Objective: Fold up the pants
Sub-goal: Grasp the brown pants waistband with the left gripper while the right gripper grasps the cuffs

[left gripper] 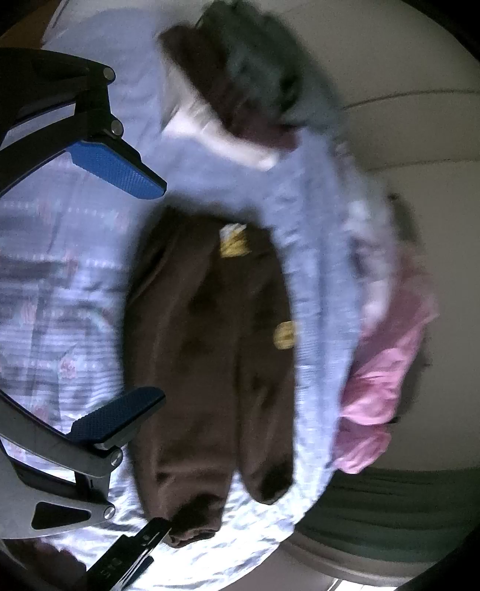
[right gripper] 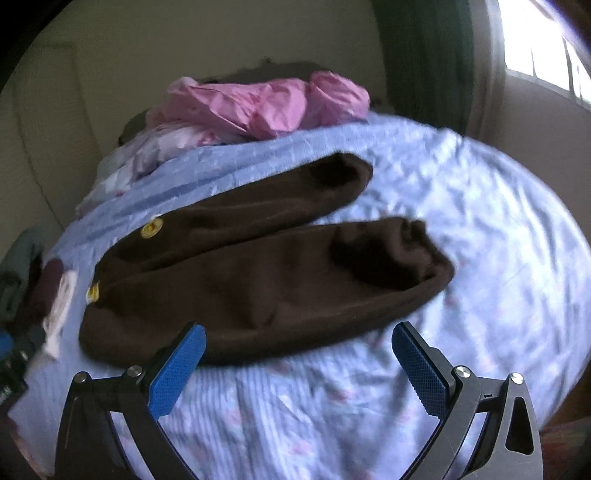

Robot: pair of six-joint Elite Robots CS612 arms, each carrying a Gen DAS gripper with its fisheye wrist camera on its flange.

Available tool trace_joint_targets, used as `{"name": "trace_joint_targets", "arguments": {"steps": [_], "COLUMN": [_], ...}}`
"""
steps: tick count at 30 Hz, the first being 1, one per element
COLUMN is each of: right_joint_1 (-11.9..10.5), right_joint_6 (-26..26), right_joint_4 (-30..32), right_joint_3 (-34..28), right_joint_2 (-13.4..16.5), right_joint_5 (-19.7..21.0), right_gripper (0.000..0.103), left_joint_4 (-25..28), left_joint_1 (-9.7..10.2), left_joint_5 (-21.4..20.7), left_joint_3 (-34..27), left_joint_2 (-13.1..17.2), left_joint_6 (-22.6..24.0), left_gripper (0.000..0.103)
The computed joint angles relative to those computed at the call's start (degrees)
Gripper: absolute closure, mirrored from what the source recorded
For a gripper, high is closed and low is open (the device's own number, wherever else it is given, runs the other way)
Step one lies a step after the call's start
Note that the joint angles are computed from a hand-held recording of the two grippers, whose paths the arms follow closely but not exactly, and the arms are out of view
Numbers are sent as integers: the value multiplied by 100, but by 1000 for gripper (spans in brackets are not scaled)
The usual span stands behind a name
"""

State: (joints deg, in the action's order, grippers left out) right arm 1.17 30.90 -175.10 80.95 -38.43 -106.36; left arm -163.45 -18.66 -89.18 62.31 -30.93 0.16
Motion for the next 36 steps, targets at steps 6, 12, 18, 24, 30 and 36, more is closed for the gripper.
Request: {"name": "trace_joint_targets", "arguments": {"steps": [6,12,18,24,30,36], "right_joint_1": [-74,-164,-306,-312,-333,-474], "right_joint_6": [410,638,1211,1152,1093,1345], "right_joint_4": [664,739,771,751,449,-93], "right_joint_3": [-501,-673,-766,-863,-827,-586], "right_joint_2": [333,531,672,806,822,741], "right_joint_5": [134,495,942,933,853,1353], "right_gripper": [1,2,7,12,52,85], "left_joint_4": [1513,2090,3190,3311,2491,1849], "left_joint_1": [56,117,184,226,202,214], "left_joint_5": [-304,-248,-596,-974,-1095,-1059], "left_joint_3": [-903,-1493,-2190,-2393,-1799,-1355], "left_joint_2": [436,765,1121,1295,1041,785], "left_joint_6": [-534,-1260,-1962,-2335,-2476,-2249], "left_gripper": [0,0,1,14,63,79]}}
